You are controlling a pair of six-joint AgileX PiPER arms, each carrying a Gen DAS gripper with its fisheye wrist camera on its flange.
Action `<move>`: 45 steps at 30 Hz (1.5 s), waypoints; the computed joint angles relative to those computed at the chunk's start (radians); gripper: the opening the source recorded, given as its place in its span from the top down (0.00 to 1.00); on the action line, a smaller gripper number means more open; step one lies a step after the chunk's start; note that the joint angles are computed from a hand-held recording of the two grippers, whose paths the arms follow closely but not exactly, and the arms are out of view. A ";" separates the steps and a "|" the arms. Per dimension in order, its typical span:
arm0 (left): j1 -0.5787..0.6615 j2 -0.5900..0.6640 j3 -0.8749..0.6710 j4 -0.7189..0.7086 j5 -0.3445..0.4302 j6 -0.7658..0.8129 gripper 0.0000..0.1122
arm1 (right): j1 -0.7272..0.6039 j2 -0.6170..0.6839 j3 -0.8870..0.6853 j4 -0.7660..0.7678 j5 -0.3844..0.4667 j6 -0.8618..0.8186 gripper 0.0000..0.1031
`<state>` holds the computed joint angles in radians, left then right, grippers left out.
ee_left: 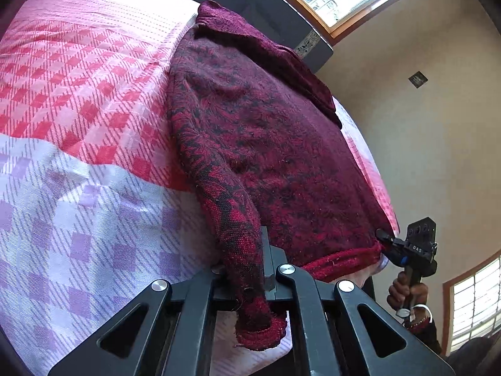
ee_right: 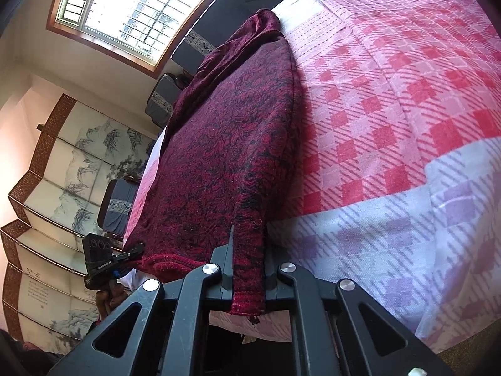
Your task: Fold small clothes
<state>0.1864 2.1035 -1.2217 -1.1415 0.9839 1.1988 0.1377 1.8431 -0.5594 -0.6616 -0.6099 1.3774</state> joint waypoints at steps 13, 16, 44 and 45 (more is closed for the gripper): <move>-0.146 -0.309 0.183 -0.152 -0.356 0.248 0.96 | -0.075 -0.042 0.019 -0.053 -0.181 0.064 0.93; -0.175 -0.322 0.167 -0.141 -0.394 0.238 0.96 | -0.100 -0.055 0.008 -0.081 -0.197 0.097 0.93; -0.296 -0.162 -0.226 0.145 -0.514 -0.111 0.96 | -0.194 -0.036 -0.385 -0.455 -0.028 0.479 0.93; -0.299 -0.150 -0.243 0.159 -0.516 -0.130 0.96 | -0.199 -0.026 -0.407 -0.478 -0.024 0.498 0.93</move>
<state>-0.1122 1.9532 -1.4649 -0.9827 0.4684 1.0685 -0.0610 1.8173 -0.9665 -1.1392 -0.6344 1.8758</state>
